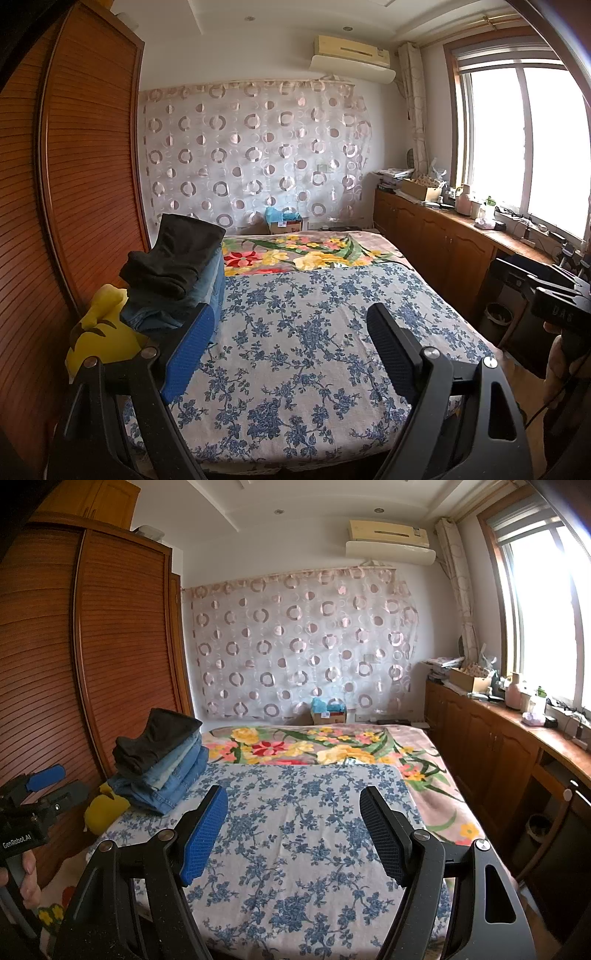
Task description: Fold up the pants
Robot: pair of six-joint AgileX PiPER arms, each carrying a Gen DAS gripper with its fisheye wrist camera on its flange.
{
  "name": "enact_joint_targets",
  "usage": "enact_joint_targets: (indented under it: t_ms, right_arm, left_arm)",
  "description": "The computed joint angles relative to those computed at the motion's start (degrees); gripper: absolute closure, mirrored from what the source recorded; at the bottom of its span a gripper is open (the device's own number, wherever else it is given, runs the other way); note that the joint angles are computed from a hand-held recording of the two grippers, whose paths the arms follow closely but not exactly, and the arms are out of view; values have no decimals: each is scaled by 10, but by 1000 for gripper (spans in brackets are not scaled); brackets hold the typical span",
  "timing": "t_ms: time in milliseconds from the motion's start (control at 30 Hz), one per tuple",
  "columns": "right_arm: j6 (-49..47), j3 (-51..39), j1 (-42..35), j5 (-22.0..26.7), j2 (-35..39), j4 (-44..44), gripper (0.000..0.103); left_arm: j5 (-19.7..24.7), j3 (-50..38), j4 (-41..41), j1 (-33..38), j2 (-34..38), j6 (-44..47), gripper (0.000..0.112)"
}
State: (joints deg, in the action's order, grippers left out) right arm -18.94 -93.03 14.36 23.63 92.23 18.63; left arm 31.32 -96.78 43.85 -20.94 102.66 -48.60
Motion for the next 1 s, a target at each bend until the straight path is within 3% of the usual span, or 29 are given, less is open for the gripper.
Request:
enact_joint_targets:
  t_ms: [1000]
  right_arm:
    - [-6, 1, -2, 1, -2, 5, 27]
  left_arm:
    - [-7, 10, 6, 1, -4, -8, 27]
